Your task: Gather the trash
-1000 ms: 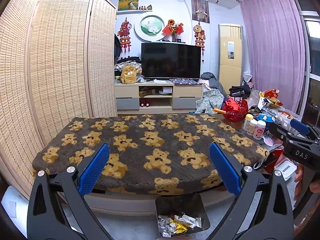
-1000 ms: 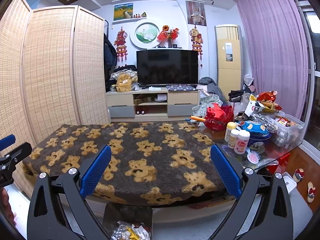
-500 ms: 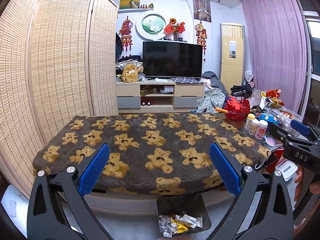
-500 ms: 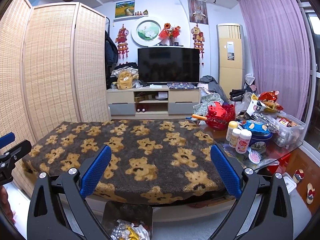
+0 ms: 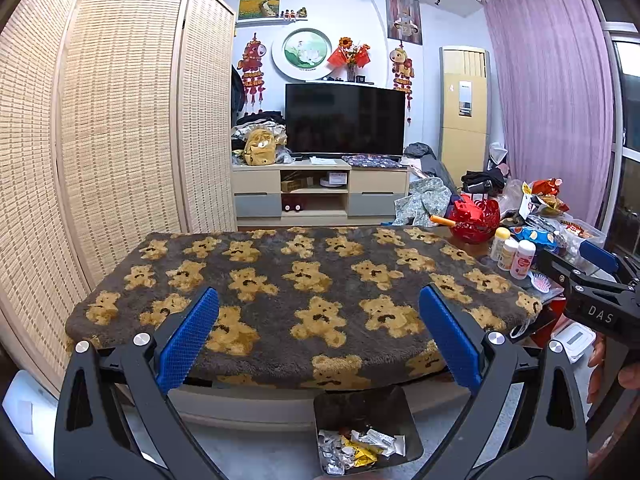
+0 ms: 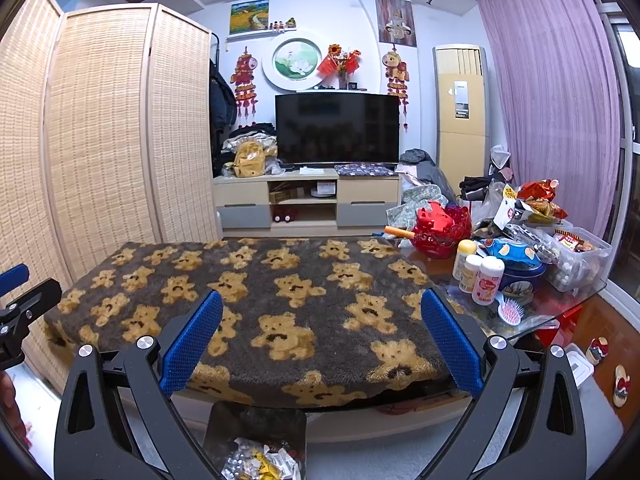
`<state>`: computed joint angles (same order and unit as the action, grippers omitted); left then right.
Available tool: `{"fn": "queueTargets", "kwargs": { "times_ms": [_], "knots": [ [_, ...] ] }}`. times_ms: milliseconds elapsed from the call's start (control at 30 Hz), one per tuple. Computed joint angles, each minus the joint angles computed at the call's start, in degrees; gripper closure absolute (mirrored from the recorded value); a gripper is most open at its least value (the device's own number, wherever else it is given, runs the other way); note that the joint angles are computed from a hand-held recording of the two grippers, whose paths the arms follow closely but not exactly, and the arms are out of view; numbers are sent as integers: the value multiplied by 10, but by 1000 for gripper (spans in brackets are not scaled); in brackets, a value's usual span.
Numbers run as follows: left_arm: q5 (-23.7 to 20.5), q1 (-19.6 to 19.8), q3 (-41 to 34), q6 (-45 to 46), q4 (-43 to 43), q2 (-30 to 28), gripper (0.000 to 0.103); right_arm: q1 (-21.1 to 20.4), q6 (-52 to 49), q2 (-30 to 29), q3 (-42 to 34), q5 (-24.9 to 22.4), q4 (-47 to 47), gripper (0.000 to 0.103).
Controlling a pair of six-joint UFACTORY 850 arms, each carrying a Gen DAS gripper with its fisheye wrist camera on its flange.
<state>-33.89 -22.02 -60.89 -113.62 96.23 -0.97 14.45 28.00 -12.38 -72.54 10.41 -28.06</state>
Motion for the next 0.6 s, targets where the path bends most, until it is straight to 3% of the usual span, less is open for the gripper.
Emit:
{"fn": "queueTargets", "kwargs": {
  "times_ms": [600],
  "knots": [
    [-2, 0, 1, -1, 0, 1, 8, 0, -5, -1, 2, 2, 4, 3]
  ]
}}
